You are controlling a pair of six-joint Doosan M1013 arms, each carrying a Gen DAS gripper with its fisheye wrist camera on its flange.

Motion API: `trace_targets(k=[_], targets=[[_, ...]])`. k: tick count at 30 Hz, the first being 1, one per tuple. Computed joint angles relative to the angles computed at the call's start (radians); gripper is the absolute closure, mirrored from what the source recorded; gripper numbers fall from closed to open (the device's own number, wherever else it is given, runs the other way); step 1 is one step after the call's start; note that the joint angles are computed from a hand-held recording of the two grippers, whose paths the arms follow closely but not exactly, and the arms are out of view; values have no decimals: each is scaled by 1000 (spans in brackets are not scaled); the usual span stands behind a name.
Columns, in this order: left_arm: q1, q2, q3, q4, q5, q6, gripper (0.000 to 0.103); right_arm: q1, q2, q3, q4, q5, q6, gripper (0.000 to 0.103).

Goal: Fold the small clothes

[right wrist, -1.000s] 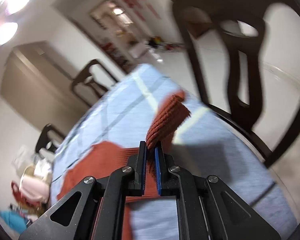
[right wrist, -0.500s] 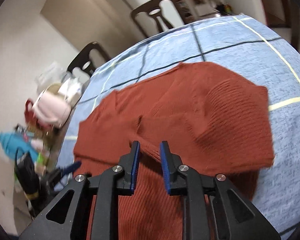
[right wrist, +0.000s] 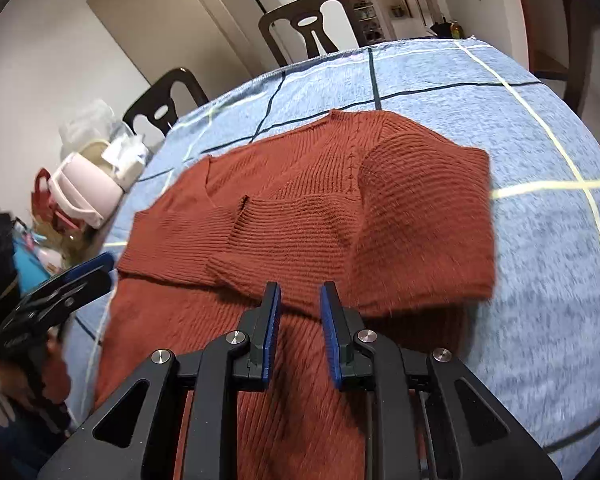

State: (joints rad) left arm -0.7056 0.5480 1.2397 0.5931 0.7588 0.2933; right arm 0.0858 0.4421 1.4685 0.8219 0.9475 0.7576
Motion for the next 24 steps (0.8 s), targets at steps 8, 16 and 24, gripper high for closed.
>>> trace_targets(k=[8, 16, 24], targets=[[49, 126, -163, -290, -16, 265, 63, -28, -6, 28, 17, 0, 6, 82], [42, 104, -143, -217, -148, 239, 97, -33, -1, 32, 45, 0, -15, 82], [43, 102, -129, -168, -52, 187, 97, -36, 0, 28, 39, 13, -17, 82]])
